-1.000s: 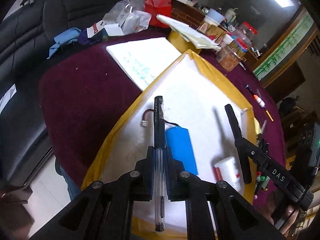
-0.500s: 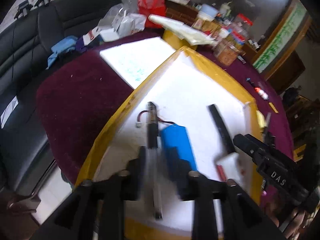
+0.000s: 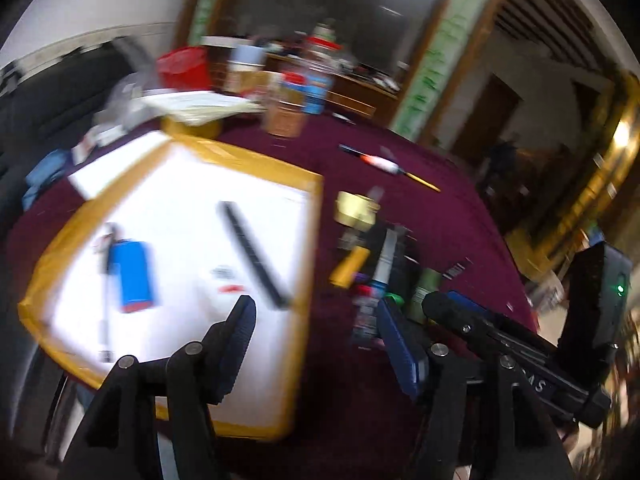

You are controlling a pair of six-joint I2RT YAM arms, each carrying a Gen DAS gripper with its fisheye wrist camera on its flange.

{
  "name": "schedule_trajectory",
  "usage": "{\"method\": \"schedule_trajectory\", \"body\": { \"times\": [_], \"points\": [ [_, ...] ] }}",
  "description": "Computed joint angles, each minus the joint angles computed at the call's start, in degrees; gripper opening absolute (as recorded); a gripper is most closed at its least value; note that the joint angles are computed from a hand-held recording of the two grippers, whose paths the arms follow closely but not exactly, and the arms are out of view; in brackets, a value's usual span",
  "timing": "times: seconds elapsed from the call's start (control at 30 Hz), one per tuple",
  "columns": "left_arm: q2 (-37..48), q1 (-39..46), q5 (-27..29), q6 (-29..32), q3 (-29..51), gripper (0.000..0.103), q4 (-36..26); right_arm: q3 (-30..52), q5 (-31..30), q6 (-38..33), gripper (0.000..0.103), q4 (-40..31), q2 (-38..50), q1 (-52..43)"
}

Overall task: Organize rigid objects
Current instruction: 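Grasp another black marker with the right tool while the left tool grasps the green lighter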

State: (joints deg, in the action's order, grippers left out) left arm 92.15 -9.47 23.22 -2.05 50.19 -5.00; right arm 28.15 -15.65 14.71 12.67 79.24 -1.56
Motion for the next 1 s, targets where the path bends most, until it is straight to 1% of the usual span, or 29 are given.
{"method": "schedule_trajectory", "body": {
  "times": [0.03,0.1,0.13,0.17,0.23,0.33,0.5,0.6,0.77,0.83,0.87,0.9,0.93,1.0],
  "points": [
    [-0.3,-2.2,-1.3,0.0,0.0,0.067,0.1,-1.5,-2.6,-0.8,0.051,-1.1,-1.7,-3.9],
    [-0.6,-5.9,-3.5,-0.3,-0.9,0.067,1.7,-2.4,-6.7,-2.1,0.051,-2.4,-2.4,-9.7],
    [-0.6,-7.2,-4.2,-0.5,-1.2,0.067,2.1,-1.7,-8.7,-2.7,0.051,-4.8,-1.7,-13.4],
    [-0.5,-8.4,-4.7,-0.8,-1.3,0.068,2.4,-0.5,-9.1,-3.0,0.051,-6.7,-0.4,-15.4],
    [0.1,-10.3,-5.3,-1.2,-1.7,0.068,2.6,1.7,-7.7,-2.7,0.051,-9.9,2.4,-18.5],
    [1.1,-11.5,-6.3,-1.2,-2.0,0.068,2.5,6.0,-7.3,-2.3,0.051,-11.3,7.7,-21.9],
    [1.5,-11.2,-6.0,-1.4,-1.9,0.068,2.6,15.1,-4.4,0.7,0.05,-13.1,16.1,-22.4],
    [2.0,-10.5,-5.8,-1.8,-1.5,0.068,2.4,21.2,0.4,2.3,0.05,-14.4,21.4,-20.6],
    [2.8,-9.4,-5.5,-1.8,-0.3,0.068,2.3,28.2,9.3,3.9,0.049,-17.5,28.2,-18.3],
    [2.6,-7.4,-3.0,-2.4,0.4,0.068,1.8,30.3,12.2,3.5,0.048,-18.8,30.3,-16.9],
    [2.8,-6.3,-1.7,-3.0,0.7,0.068,1.8,31.9,14.2,3.3,0.046,-19.9,31.9,-15.9],
    [2.9,-5.6,-1.1,-3.4,0.8,0.068,1.7,32.1,17.1,2.9,0.038,-19.5,32.2,-14.9],
    [3.2,-4.8,-0.4,-3.7,1.2,0.068,1.6,32.3,19.6,2.8,0.036,-19.7,32.6,-14.0],
    [4.5,-4.1,0.2,-3.8,2.3,0.068,0.5,31.0,22.2,2.5,0.027,-17.8,32.4,-13.2]
  ]
}}
